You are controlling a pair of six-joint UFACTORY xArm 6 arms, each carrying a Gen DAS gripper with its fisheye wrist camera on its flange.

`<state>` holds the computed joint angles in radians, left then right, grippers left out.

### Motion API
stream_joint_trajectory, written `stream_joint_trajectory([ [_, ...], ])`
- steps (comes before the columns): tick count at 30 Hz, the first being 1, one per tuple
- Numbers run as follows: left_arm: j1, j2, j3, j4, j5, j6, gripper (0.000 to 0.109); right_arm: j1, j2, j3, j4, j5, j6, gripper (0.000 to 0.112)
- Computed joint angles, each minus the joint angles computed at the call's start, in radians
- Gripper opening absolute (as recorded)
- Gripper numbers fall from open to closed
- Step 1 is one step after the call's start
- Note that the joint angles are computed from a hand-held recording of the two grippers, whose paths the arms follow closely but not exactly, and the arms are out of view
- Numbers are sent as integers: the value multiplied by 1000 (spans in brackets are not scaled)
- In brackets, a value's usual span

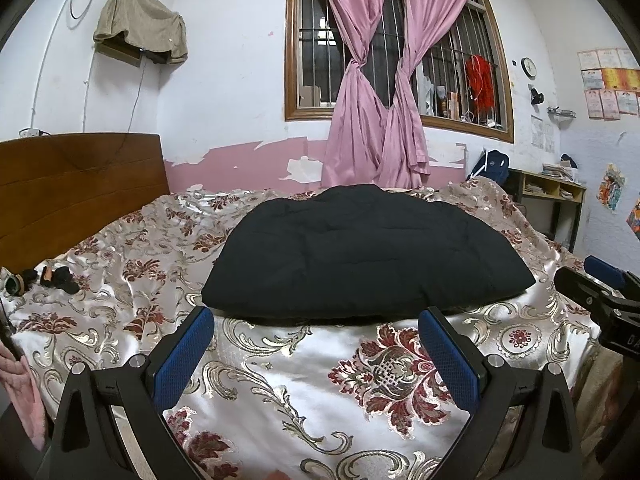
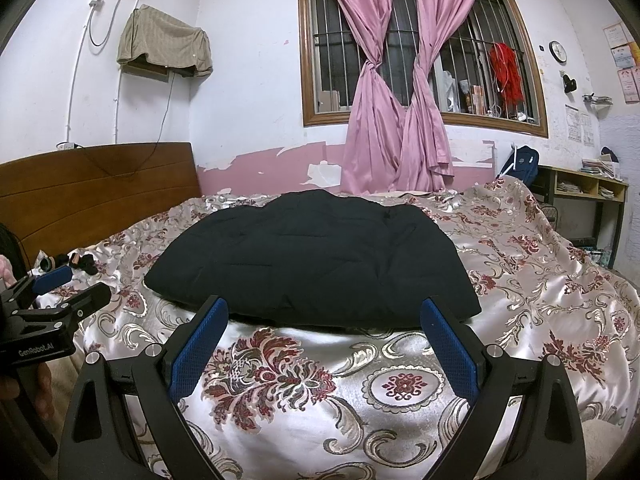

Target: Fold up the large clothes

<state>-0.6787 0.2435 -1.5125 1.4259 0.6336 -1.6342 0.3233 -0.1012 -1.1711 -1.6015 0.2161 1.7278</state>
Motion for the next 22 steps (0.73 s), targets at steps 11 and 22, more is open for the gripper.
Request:
stream_joint_trajectory([
  [11,0,15,-16,-75,47,41,103,9,3,7,-14,4,14,95],
  [22,-5,15,-16,-56,55,26,103,-13,8,5,-21,-23,10,95],
])
